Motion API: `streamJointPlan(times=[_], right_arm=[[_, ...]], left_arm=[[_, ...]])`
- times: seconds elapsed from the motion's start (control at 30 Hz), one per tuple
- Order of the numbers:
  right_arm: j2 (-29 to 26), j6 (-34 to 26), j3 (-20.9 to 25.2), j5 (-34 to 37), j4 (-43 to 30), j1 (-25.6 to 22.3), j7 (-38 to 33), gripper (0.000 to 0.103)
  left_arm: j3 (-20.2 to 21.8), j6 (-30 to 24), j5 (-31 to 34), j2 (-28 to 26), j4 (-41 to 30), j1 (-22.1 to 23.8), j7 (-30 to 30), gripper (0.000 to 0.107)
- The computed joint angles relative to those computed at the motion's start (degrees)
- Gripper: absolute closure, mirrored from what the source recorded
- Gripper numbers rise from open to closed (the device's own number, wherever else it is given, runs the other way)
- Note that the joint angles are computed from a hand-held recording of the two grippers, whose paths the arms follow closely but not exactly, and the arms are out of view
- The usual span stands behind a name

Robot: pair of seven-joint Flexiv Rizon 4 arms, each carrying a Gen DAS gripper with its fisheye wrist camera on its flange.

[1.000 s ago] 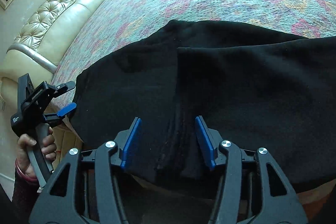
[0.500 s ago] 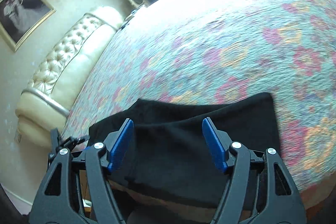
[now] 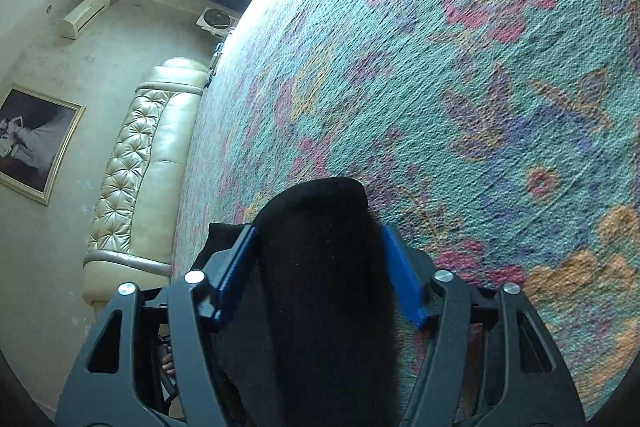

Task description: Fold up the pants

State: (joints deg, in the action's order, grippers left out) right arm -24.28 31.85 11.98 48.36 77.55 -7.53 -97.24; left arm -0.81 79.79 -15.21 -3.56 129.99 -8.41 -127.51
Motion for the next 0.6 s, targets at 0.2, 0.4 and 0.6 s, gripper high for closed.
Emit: streamJointPlan(times=[0.2,0.4,0.6], right_arm=[[-1.4,-0.9,0.3,1.9,-0.6,-1.4,-0.1,0.08],[0.0,-3.7,1.1,7.1,0.8,-4.4,-0.9,0.061],[6.0,-10.9,-0.5,10.0,7.2,-6.5,-6.0,0.048]], left_arm=[[-0.7,1.1,-3.4,-0.1,0.8,0.0,2.2,0.02],[-0.9,1.7,-5.9,0.1,1.5,-0.1,4.6,0.02],[-0.8,1.8,-7.0,0.3,1.8,-0.1,5.9,0.02]])
